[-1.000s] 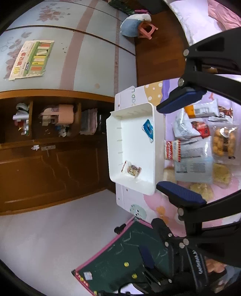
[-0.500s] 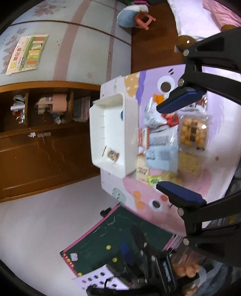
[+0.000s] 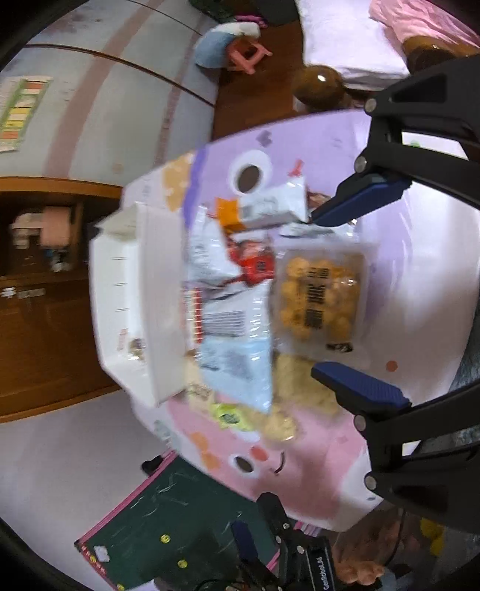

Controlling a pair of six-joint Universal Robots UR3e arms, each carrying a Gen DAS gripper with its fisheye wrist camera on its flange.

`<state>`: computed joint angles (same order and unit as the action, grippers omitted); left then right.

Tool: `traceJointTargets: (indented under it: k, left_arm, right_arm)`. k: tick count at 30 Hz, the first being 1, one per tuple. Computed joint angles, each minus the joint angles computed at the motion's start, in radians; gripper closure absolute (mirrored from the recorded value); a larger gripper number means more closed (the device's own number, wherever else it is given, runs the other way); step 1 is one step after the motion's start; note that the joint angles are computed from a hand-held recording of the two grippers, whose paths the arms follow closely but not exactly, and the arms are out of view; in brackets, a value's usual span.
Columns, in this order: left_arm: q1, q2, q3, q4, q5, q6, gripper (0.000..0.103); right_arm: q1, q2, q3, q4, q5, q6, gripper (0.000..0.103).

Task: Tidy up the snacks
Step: 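Grasp a pale cracker bag with the left tool while the right tool grasps the orange puff bag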

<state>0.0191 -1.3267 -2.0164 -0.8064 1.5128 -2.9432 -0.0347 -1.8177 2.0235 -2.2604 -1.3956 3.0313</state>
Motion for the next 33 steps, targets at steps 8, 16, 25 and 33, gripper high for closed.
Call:
traceJointTargets:
  k: [8,16,25,33]
  left_arm:
    - [0.026,-0.189,0.026,0.042,-0.013,-0.013,0.014]
    - [0.023,-0.359,0.107,0.051,-0.016,-0.014,0.014]
    - [-0.002,-0.501,0.209,0.036,-0.034,-0.013,0.014]
    - [-0.032,-0.588,0.291,0.006,-0.024,-0.014,0.012]
  right_arm:
    - [0.018,0.175,-0.018,-0.059,-0.007,0.053,0.025]
    - [0.093,0.312,-0.091,-0.124,-0.087,0.065,0.008]
    - [0.156,0.431,-0.164,-0.138,-0.183,0.088,0.0]
    - [0.156,0.418,-0.153,-0.144,-0.177,0.072,0.008]
